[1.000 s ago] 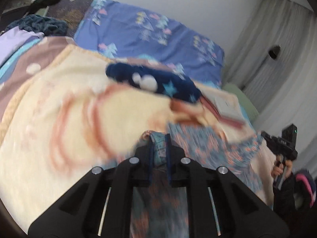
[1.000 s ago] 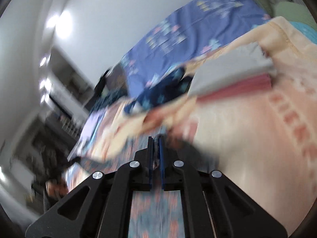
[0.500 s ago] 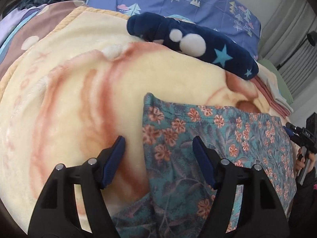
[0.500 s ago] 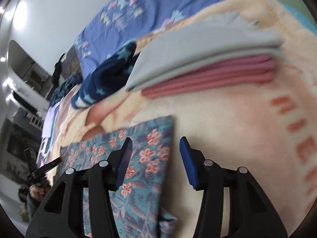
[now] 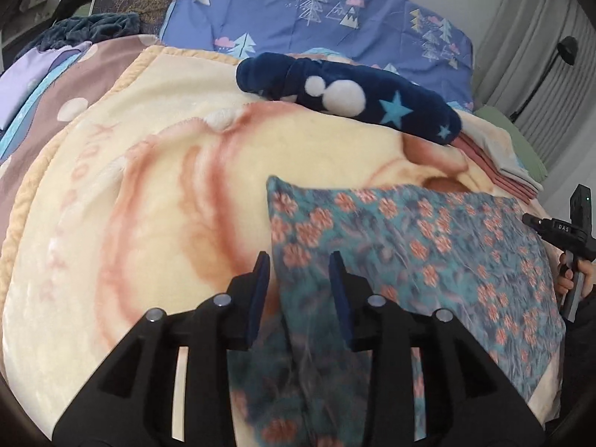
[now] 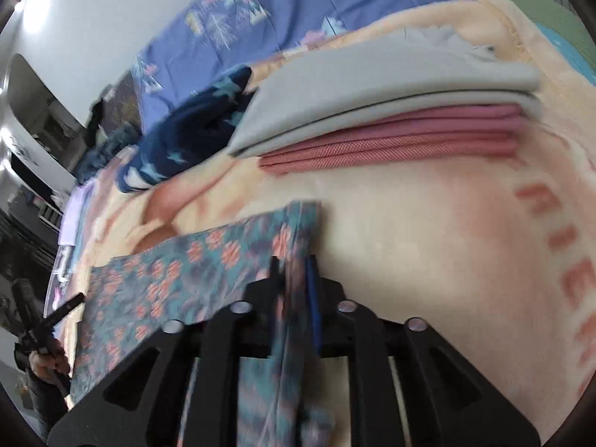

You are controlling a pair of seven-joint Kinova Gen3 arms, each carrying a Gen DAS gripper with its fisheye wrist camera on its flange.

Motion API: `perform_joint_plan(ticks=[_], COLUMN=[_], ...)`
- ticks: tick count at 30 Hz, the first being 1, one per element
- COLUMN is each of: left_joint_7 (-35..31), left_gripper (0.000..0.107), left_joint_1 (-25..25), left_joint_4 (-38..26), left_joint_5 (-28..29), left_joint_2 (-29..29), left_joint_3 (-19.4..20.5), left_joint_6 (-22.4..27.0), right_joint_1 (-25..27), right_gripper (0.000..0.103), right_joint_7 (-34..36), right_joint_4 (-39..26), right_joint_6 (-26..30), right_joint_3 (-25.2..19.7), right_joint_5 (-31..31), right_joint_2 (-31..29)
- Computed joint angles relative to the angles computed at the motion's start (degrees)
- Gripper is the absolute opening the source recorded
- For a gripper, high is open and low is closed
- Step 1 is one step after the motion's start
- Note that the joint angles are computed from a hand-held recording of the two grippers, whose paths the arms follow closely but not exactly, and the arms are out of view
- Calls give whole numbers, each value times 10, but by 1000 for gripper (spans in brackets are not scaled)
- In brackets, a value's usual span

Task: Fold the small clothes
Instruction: 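Fold the hem toward the collar with both tools and release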

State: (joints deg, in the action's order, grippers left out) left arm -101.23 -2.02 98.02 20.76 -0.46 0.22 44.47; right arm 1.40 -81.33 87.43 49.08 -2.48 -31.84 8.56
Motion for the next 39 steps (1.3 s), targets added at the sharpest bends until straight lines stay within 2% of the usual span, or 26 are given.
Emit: perform_joint_plan(ticks=[2,5,7,9,12,14,16,18,20,22,24,25,28,29,31,33,34,35,36,39], left_joint_7=[-32,-101,-119,-105,-80,-70,-52,-44,-23,-2,16,17,35,37,57,60,60,51,38,0], left_gripper=[45,56,60,61,64,65,65,58,9,8,7,1,0,0,0,5,27,59,66,64], left_joint_1=[4,56,74,96,115,125,115,119,108,110,104,103,83,81,102,132,150,162,171,215], left_joint_4=[52,106,142,167,189,201,211,223,225,220,212,211,231,240,242,234,229,230,228,215], left_joint_5=[37,83,81,60,-6,-42,-79,-119,-162,-190,-235,-256,-286,-297,-293,-256,-232,-212,-200,-147], left_joint_2=[-52,-131,-183,-226,-278,-296,-299,-290,-272,-281,-312,-322,-324,-324,-333,-347,-349,-348,-340,-296], left_joint_3=[-16,-91,-110,-122,-103,-80,-37,-13,19,31,63,73,93,97,72,25,0,-21,-35,-89], left_joint_6=[-18,13,26,44,74,80,70,39,23,23,43,61,81,83,78,64,56,44,28,16], right_joint_1=[19,35,31,18,0,-15,-31,-41,-52,-56,-65,-68,-76,-78,-83,-87,-90,-92,-92,-98], right_gripper=[23,23,23,24,40,40,42,46,46,46,46,46,48,48,48,48,48,48,48,48], right_joint_7=[46,105,126,128,126,123,122,111,102,79,74,71,57,53,54,59,62,63,62,68], right_joint_4=[42,102,138,162,201,218,226,231,237,237,241,241,247,248,249,249,248,247,247,250], right_joint_6=[2,32,58,70,81,85,89,84,79,72,69,68,60,59,59,56,52,49,45,35], right_joint_3=[8,34,55,67,82,88,99,98,95,84,87,88,91,94,102,105,106,106,104,106], right_joint_5=[-38,-86,-87,-81,-67,-57,-58,-54,-54,-36,-28,-23,-14,-12,-16,-21,-24,-25,-25,-31], right_joint_2=[-41,-103,-147,-178,-226,-245,-249,-251,-255,-260,-272,-275,-277,-275,-271,-273,-273,-272,-272,-275])
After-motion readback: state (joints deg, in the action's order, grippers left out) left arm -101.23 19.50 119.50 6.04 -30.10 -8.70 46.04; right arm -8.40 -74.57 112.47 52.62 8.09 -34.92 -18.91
